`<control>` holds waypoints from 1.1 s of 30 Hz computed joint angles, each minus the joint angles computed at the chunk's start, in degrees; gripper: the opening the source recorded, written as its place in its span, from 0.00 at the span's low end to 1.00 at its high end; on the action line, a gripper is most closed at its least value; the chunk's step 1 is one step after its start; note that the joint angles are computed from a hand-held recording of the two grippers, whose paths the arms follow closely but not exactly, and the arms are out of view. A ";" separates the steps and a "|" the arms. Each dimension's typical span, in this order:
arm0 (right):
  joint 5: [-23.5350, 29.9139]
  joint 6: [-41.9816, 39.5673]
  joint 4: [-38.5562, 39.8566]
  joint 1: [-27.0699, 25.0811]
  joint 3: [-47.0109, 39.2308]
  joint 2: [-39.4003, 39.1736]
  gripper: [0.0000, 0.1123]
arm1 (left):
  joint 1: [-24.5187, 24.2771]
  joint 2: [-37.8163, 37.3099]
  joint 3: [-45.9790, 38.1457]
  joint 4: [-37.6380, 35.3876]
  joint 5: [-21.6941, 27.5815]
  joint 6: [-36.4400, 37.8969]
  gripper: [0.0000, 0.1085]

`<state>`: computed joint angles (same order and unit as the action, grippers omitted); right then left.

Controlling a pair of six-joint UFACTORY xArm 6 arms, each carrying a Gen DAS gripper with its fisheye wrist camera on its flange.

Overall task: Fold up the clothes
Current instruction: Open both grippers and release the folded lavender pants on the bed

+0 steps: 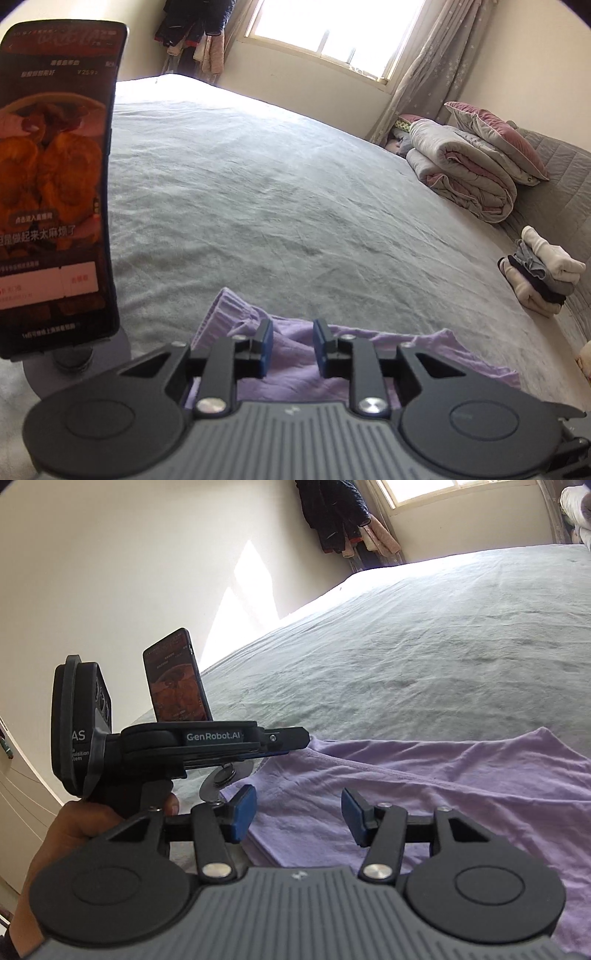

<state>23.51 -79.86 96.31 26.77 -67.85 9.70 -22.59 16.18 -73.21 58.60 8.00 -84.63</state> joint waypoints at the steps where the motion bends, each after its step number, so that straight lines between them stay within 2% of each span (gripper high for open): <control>1: -0.74 -0.30 -0.39 -0.66 0.47 -0.17 0.50 | -0.48 0.49 -0.27 -3.02 1.27 2.90 0.22; 2: -1.47 -0.60 -0.78 -1.32 0.93 -0.33 0.50 | -0.91 1.22 -0.83 -6.38 2.77 5.91 0.22; 4: -3.20 -1.15 -1.81 -2.60 2.00 -0.48 0.50 | -0.89 1.84 -1.03 -7.27 3.37 6.53 0.21; 9: -6.60 -2.90 -2.53 -6.27 5.22 -1.32 0.50 | -0.27 1.98 -0.88 0.71 2.97 -0.42 0.20; 12: -6.66 -2.62 -3.69 -9.32 6.82 -2.25 0.50 | 0.07 2.06 -0.82 5.39 2.31 -4.25 0.20; 15: -7.02 0.06 -6.52 -11.75 7.91 -3.33 0.50 | -0.85 2.12 -1.40 2.38 4.28 -1.77 0.20; 17: -6.63 3.35 -9.23 -13.32 8.80 -4.52 0.50 | -1.88 2.30 -2.24 1.23 6.42 -0.94 0.23; 19: -5.76 6.87 -12.57 -15.17 9.74 -5.99 0.50 | -3.00 2.58 -3.13 0.46 7.80 -0.08 0.38; 21: -4.61 9.37 -15.69 -16.81 10.52 -7.39 0.50 | -4.50 3.49 -4.92 -0.71 9.38 2.65 0.46; 25: 0.35 14.39 -20.82 -21.00 10.49 -8.82 0.50 | -7.51 5.85 -8.53 -3.98 11.67 6.90 0.51; 33: 12.14 22.87 -19.65 -28.14 7.15 -6.72 0.50 | -13.29 8.33 -13.17 -17.95 15.22 19.18 0.53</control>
